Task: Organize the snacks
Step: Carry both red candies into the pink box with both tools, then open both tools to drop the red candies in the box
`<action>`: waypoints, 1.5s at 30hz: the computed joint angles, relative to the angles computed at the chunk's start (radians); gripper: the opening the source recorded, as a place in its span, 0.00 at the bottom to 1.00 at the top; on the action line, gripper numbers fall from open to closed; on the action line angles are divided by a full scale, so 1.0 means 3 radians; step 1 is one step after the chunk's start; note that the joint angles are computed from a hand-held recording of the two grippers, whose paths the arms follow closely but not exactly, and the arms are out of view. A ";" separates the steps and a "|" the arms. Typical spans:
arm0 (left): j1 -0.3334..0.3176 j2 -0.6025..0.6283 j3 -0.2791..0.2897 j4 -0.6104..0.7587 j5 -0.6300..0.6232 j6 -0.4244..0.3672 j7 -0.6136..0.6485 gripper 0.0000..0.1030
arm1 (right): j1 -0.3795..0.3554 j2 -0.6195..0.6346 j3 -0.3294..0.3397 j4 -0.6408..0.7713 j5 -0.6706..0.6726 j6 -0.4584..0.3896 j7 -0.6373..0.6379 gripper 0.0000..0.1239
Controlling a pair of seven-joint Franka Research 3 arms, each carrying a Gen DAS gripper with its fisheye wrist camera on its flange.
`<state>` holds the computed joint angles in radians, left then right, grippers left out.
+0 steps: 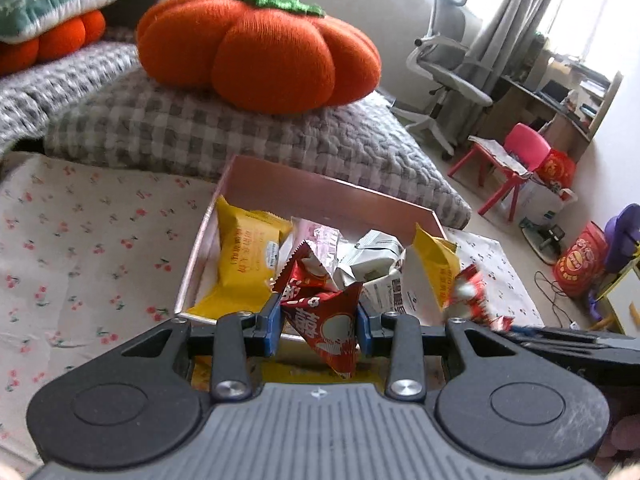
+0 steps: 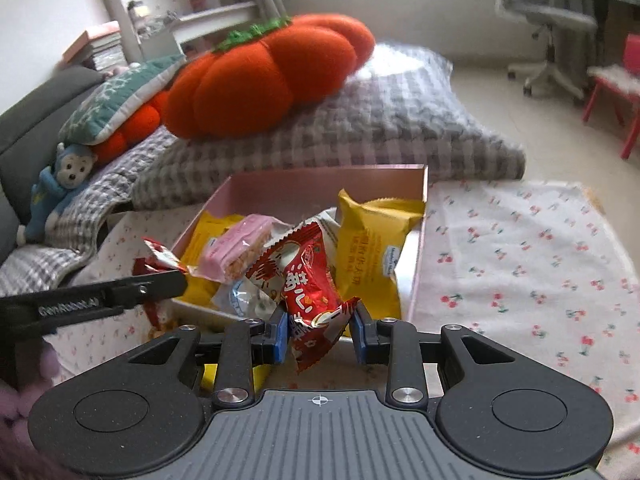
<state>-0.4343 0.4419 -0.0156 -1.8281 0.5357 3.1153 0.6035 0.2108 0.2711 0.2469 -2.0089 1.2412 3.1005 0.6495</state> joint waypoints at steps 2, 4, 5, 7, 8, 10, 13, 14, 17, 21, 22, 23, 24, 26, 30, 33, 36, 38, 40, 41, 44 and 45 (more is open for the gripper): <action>0.0254 0.0096 -0.0316 0.0107 -0.0155 -0.0125 0.0256 0.32 | 0.0228 0.0073 -0.0316 0.0023 -0.0735 -0.0170 0.0794 0.24; 0.0273 0.0180 -0.0352 0.0215 -0.0222 -0.0212 0.0352 0.32 | 0.0300 0.0175 -0.0421 0.0101 -0.1076 -0.0243 0.1188 0.24; 0.0269 0.0223 -0.0348 0.0263 -0.0246 -0.0229 0.0376 0.32 | 0.0277 0.0222 -0.0392 0.0141 -0.1122 -0.0242 0.1244 0.24; 0.0209 0.0303 -0.0276 0.0364 -0.0261 -0.0261 0.0362 0.32 | 0.0274 0.0307 -0.0384 0.0211 -0.1284 -0.0213 0.1404 0.24; 0.0202 0.0320 -0.0259 0.0377 -0.0269 -0.0244 0.0358 0.32 | 0.0283 0.0344 -0.0387 0.0235 -0.1370 -0.0179 0.1489 0.24; 0.0228 0.0376 -0.0283 0.0421 -0.0318 -0.0217 0.0380 0.32 | 0.0232 0.0418 -0.0308 0.0269 -0.1444 -0.0040 0.1552 0.24; 0.0029 0.0440 -0.0024 0.0451 -0.0253 -0.0065 0.0226 0.32 | 0.0151 0.0505 -0.0197 0.0297 -0.1523 0.0161 0.1646 0.24; -0.0110 0.0445 0.0156 0.0431 -0.0202 0.0035 0.0100 0.33 | 0.0082 0.0532 -0.0111 0.0304 -0.1511 0.0236 0.1654 0.24; -0.0414 0.0489 0.0536 0.0430 -0.0135 0.0211 -0.0144 0.33 | 0.0212 0.0582 -0.0251 0.0316 -0.1652 0.0373 0.1904 0.24; -0.0370 0.0475 0.0480 0.0411 -0.0136 0.0223 -0.0101 0.33 | 0.0137 0.0598 -0.0184 0.0280 -0.1786 0.0463 0.2046 0.24; -0.0344 0.0456 0.0447 0.0386 -0.0139 0.0226 -0.0080 0.34 | 0.0056 0.0593 -0.0104 0.0267 -0.1815 0.0463 0.2052 0.25; -0.0261 0.0460 0.0353 0.0402 -0.0157 0.0209 -0.0026 0.35 | -0.0011 0.0586 -0.0044 0.0259 -0.1846 0.0441 0.2068 0.25; -0.0220 0.0444 0.0299 0.0385 -0.0170 0.0203 0.0006 0.36 | -0.0127 0.0580 0.0066 0.0251 -0.1863 0.0406 0.2067 0.26; -0.0103 0.0409 0.0153 0.0351 -0.0195 0.0181 0.0108 0.37 | -0.0423 0.0578 0.0360 0.0234 -0.1861 0.0356 0.2035 0.27; 0.0122 0.0325 -0.0131 0.0271 -0.0234 0.0098 0.0378 0.39 | -0.0544 0.0516 0.0474 0.0159 -0.1874 0.0356 0.2077 0.31; 0.0174 0.0252 -0.0191 0.0176 -0.0262 0.0147 0.0490 0.50 | -0.0727 0.0451 0.0672 0.0062 -0.1879 0.0434 0.2015 0.43; 0.0050 0.0152 -0.0057 0.0070 -0.0262 0.0195 0.0480 0.65 | -0.0906 0.0388 0.0859 -0.0016 -0.1897 0.0458 0.1971 0.47; -0.0021 0.0076 0.0017 -0.0008 -0.0227 0.0199 0.0490 0.71 | -0.0959 0.0328 0.0917 -0.0077 -0.1897 0.0483 0.1969 0.54; -0.0066 0.0015 0.0061 -0.0063 -0.0190 0.0172 0.0500 0.75 | -0.1045 0.0267 0.1013 -0.0155 -0.1906 0.0531 0.1956 0.59; -0.0178 -0.0022 0.0188 -0.0093 -0.0136 0.0149 0.0444 0.78 | -0.1126 0.0236 0.1099 -0.0200 -0.1916 0.0547 0.1940 0.60; -0.0456 -0.0139 0.0516 -0.0205 0.0122 0.0106 0.0208 0.86 | -0.1310 0.0143 0.1286 -0.0330 -0.1961 0.0579 0.1922 0.67; -0.0467 -0.0178 0.0539 -0.0246 0.0194 0.0100 0.0161 0.88 | -0.1373 0.0106 0.1348 -0.0382 -0.1982 0.0596 0.1915 0.68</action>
